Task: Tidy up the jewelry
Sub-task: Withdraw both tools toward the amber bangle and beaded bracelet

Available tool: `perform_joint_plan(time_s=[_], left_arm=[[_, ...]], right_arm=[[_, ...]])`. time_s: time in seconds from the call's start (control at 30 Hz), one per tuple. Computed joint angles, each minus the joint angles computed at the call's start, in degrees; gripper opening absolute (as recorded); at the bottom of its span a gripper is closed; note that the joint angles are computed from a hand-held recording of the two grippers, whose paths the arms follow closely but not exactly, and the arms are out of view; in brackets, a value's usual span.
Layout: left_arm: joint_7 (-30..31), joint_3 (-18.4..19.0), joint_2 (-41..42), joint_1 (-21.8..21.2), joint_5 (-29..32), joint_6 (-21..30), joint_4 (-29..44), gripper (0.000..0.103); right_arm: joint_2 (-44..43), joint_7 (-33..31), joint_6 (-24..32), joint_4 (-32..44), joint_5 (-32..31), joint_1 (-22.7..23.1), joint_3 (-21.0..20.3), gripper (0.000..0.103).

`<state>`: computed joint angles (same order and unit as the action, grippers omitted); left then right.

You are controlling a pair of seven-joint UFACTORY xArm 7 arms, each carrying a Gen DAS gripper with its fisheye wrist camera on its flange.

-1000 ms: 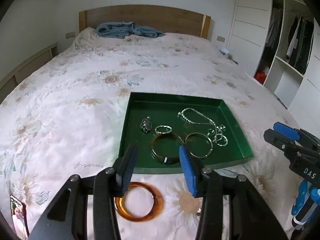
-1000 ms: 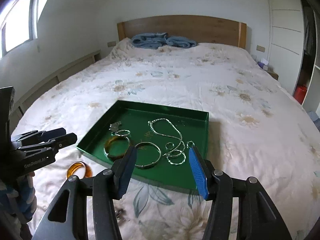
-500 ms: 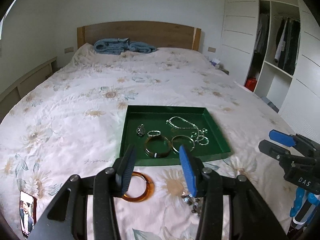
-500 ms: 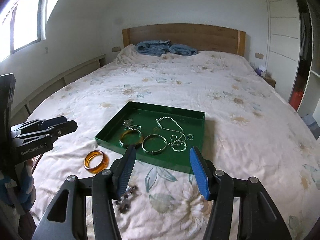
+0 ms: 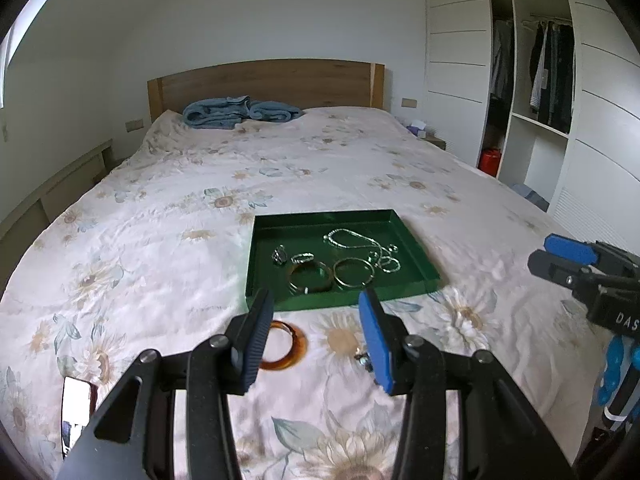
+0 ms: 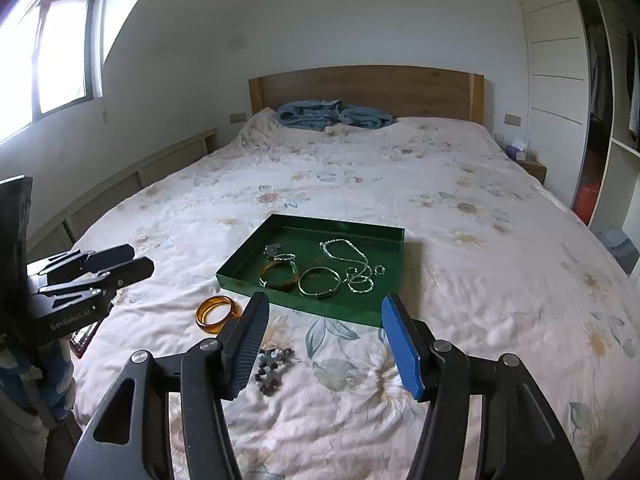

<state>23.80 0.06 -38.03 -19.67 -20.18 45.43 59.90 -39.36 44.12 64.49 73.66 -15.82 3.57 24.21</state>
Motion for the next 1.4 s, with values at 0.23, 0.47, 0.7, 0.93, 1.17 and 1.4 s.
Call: perform_joint_plan(time_s=[0.23, 0.47, 0.7, 0.93, 1.17, 1.4], left_arm=[[0.2, 1.0, -3.4, 0.2, -0.2, 0.9, -3.0, 0.045], [1.6, 2.9, -5.5, 0.5, -0.5, 1.2, -5.9, 0.048], [3.2, 5.1, -6.1, 2.9, 0.0, 0.5, -8.2, 0.048], [4.3, 7.3, -4.9, 5.8, 0.4, 0.5, -9.3, 0.049], [5.6, 8.1, -4.5, 7.9, 0.6, 0.0, -10.7, 0.049], [6.2, 7.6, -4.3, 8.1, 0.0, 0.2, -12.0, 0.049]], right_arm=[[-2.7, 1.4, 1.0, -2.0, 1.3, 0.6, 0.2, 0.059], [-4.0, 2.1, 2.1, -2.9, 1.4, 0.3, 1.3, 0.059], [-4.2, 2.0, 2.4, -3.2, 0.8, 0.0, 2.4, 0.059], [-4.6, 1.9, 1.2, -5.2, 1.5, 1.0, 1.8, 0.059], [-5.4, 2.5, -0.4, -7.5, 2.2, 1.6, 1.0, 0.059], [-5.8, 2.6, -1.5, -9.2, 2.7, 2.2, 0.4, 0.059]])
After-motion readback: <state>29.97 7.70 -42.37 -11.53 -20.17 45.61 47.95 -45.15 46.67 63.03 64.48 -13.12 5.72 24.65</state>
